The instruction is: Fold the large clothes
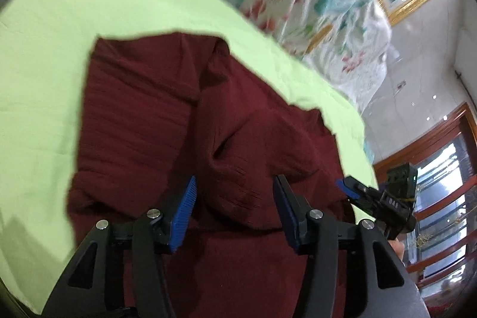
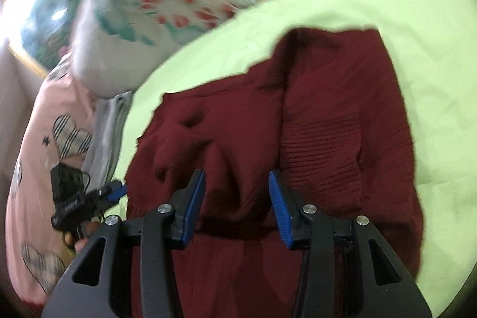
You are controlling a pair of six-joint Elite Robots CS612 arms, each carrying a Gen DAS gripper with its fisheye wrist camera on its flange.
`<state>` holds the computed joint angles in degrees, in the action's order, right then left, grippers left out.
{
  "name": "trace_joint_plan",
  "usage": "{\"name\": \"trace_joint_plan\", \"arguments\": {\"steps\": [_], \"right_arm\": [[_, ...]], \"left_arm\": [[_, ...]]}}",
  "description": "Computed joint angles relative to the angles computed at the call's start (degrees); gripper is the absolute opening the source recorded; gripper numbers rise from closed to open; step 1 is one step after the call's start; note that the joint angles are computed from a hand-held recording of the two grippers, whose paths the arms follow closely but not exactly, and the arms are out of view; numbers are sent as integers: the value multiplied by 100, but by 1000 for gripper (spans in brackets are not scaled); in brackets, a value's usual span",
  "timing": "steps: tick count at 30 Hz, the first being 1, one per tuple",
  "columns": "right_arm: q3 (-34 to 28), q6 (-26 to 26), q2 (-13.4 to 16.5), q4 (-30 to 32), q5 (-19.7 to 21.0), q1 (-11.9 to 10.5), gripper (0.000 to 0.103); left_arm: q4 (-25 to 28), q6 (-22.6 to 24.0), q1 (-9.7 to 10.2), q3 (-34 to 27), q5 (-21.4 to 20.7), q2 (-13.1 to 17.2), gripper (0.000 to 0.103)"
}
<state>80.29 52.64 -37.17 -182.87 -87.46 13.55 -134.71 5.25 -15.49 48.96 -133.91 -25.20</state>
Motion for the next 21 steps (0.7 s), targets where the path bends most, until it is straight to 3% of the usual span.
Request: {"name": "trace_joint_plan", "arguments": {"steps": [2, 4, 5, 10, 12, 16, 20, 21], "right_arm": [[-136, 198, 99, 208, 158, -34, 45], [-241, 127, 170, 268, 336, -51, 14], [-284, 30, 168, 365, 316, -44, 4], [-8, 152, 2, -380, -574, -54, 4], [66, 207, -21, -431, -503, -118, 4], [41, 10, -28, 60, -511, -114, 4], [123, 97, 7, -95, -300, -117, 6], [136, 129, -3, -104, -318, -114, 12]], "left_arm": [[165, 120, -68, -39, 209, 24, 49], [148, 237, -106, -1, 296, 22, 16], [131, 302, -118, 26, 290, 12, 12], [-501, 389, -100, 296, -122, -82, 11], [-467, 520, -122, 348, 14, -108, 11], [-256, 778, -173, 446, 391, -142, 11], [-295, 693, -153, 443, 316, -111, 11], [-266, 691, -149, 429, 312, -108, 12]]}}
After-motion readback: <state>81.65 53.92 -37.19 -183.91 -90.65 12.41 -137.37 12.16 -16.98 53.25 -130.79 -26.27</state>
